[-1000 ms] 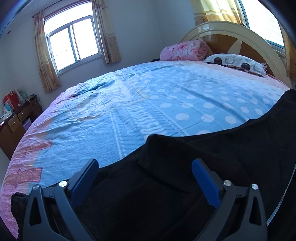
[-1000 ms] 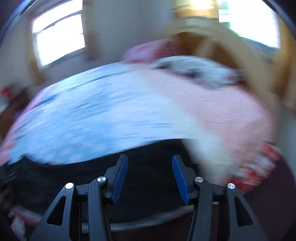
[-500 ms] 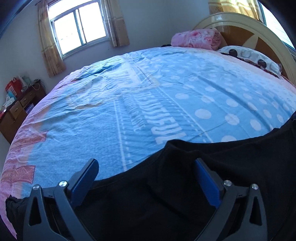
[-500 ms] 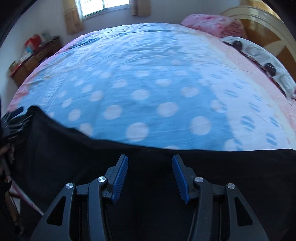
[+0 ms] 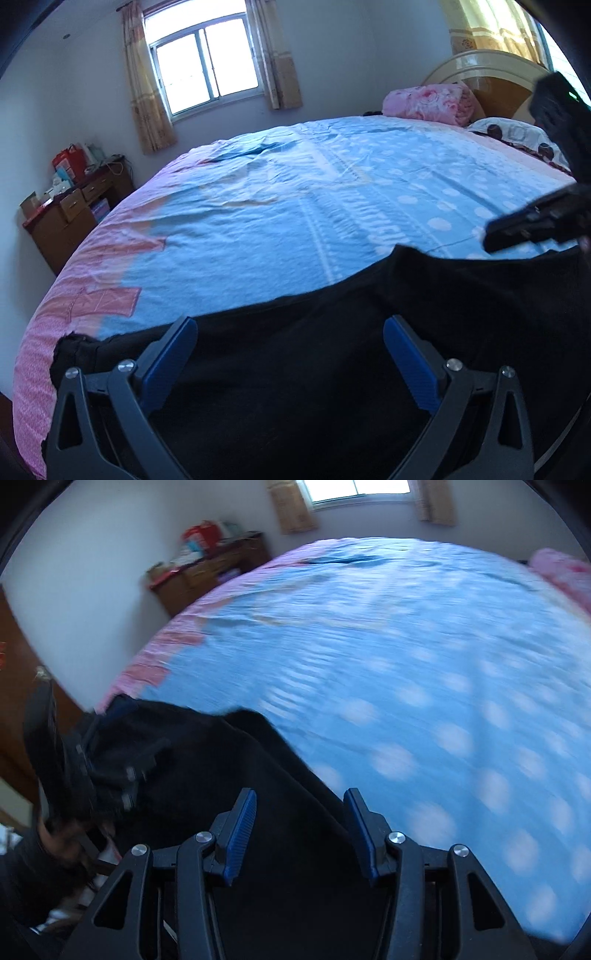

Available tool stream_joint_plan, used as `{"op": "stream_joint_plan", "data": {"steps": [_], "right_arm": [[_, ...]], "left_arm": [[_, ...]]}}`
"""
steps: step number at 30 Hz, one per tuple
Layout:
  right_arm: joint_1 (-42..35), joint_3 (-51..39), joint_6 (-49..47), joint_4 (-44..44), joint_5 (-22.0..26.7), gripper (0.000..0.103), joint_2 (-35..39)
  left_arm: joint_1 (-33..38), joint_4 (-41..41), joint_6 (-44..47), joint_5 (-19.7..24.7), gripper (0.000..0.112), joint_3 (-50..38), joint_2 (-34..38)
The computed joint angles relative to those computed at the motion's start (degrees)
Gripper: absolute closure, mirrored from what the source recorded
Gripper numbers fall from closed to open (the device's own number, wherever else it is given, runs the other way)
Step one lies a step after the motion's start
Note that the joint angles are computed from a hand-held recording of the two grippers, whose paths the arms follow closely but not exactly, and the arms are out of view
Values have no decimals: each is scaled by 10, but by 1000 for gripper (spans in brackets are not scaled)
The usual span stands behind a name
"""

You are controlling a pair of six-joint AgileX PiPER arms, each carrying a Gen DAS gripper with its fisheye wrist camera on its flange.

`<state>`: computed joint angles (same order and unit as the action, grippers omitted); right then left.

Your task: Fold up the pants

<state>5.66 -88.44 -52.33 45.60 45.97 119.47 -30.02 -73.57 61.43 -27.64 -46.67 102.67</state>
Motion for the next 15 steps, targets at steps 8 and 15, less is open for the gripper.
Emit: {"op": "stream_joint_plan", "data": {"steps": [8, 15], "right_arm": [[51, -235, 111, -27, 129, 61, 154], [67, -252, 149, -41, 110, 98, 164]], "left_arm": [[41, 111, -124, 22, 9, 26, 16], [40, 125, -142, 16, 9, 29, 20]]}}
